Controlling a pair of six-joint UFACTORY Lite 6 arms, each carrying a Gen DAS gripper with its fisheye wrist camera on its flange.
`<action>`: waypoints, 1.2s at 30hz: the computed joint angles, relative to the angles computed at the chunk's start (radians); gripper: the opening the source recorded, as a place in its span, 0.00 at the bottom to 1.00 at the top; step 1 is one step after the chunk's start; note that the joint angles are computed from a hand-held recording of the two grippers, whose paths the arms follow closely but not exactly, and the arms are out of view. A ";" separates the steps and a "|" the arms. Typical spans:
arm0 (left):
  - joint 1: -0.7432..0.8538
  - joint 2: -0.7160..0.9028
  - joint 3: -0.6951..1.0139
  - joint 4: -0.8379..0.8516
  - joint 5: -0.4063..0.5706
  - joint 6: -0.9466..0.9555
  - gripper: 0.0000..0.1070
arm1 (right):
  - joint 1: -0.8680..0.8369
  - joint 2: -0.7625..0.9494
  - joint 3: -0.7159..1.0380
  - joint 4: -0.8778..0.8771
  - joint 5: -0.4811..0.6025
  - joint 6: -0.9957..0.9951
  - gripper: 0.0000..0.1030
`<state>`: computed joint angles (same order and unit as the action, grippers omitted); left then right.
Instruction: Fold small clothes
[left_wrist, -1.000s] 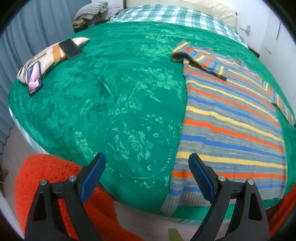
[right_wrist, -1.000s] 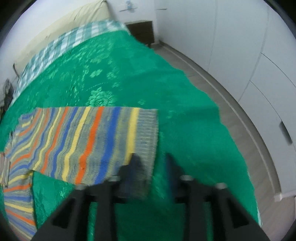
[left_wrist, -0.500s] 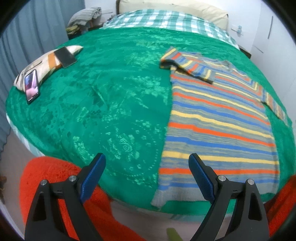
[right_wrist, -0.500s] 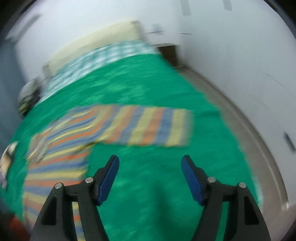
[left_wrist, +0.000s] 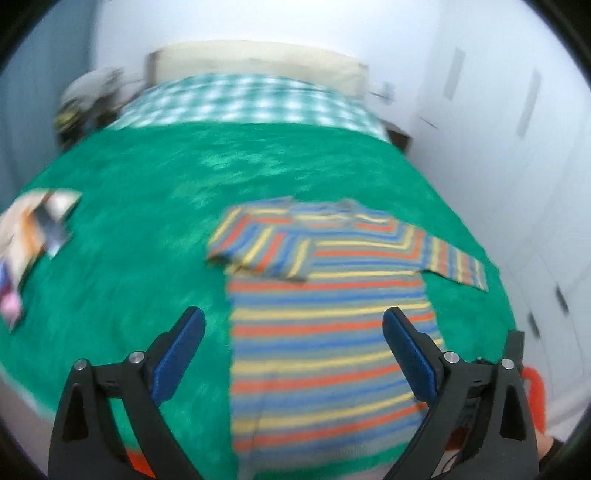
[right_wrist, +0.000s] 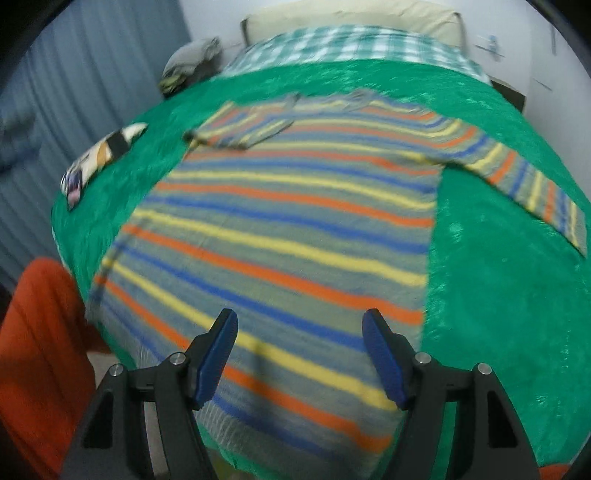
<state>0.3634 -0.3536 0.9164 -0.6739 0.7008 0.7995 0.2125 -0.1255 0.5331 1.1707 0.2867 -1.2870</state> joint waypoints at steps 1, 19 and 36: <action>-0.101 0.104 0.051 0.050 -0.073 -0.030 0.91 | 0.002 0.007 0.003 0.011 -0.006 -0.021 0.68; -0.183 1.226 0.929 0.309 -0.157 -0.378 0.05 | -0.017 0.071 0.004 0.003 -0.003 -0.039 0.68; 0.380 1.502 1.341 0.417 -0.014 -0.694 0.02 | 0.084 0.127 0.007 0.150 -0.134 -0.168 0.71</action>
<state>0.7430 1.1486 2.2574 -0.2564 0.6868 0.1059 0.2966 0.0015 0.5398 1.3210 0.1530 -1.4546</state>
